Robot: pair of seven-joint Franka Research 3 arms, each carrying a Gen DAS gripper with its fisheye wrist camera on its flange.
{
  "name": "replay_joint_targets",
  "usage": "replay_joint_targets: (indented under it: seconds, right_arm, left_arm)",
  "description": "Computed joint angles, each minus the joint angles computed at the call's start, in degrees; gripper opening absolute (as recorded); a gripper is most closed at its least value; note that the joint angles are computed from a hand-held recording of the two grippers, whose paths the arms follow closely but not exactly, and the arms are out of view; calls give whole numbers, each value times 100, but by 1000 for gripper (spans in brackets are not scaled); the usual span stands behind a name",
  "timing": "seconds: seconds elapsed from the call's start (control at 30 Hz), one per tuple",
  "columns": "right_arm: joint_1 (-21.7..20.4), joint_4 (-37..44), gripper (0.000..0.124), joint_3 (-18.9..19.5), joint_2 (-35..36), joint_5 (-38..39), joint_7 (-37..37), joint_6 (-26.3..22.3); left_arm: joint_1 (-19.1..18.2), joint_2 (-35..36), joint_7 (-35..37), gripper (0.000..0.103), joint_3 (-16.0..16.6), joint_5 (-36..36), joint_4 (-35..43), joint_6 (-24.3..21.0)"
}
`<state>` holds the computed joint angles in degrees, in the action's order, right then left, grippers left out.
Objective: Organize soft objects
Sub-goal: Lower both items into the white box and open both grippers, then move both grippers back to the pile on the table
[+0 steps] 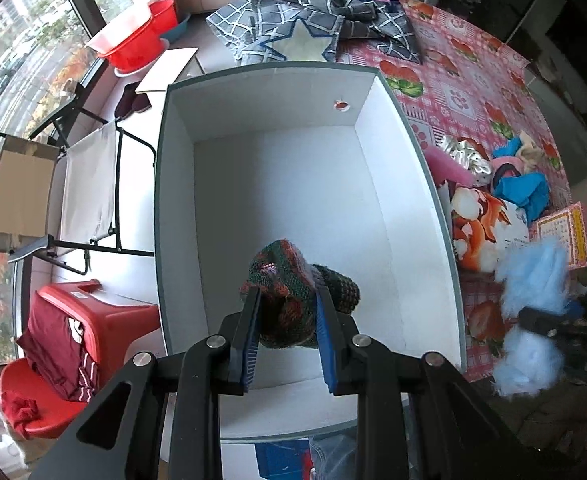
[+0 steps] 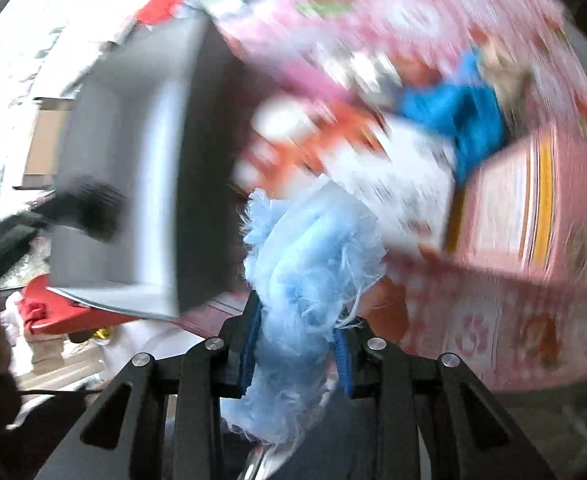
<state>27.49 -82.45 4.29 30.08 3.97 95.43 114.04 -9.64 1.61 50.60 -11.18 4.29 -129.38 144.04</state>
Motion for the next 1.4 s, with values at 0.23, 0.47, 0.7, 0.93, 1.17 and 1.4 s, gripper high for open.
replay_joint_targets:
  seconds: [0.23, 0.47, 0.7, 0.93, 1.17, 1.4]
  right_arm:
    - [317, 1083, 34, 267, 556, 253, -470, -79]
    - [470, 1391, 90, 297, 833, 527, -769, -8]
    - [442, 1281, 91, 64, 636, 387, -235, 22]
    - [147, 467, 91, -56, -181, 316, 363, 207]
    - [-355, -174, 91, -252, -1020, 108, 1015, 340]
    - [-1004, 263, 91, -492, -867, -152, 1329, -117]
  left_arm:
    - [8, -83, -182, 33, 18, 100, -78, -117]
    - [-10, -402, -453, 92, 19, 345, -437, 350]
    - [9, -331, 37, 95, 89, -369, -265, 498]
    - [-44, -27, 929, 103, -1, -1004, 390, 650]
    - [-167, 862, 1198, 103, -191, -817, 1759, 144]
    - [-402, 2141, 812, 103, -227, -240, 3575, -1064]
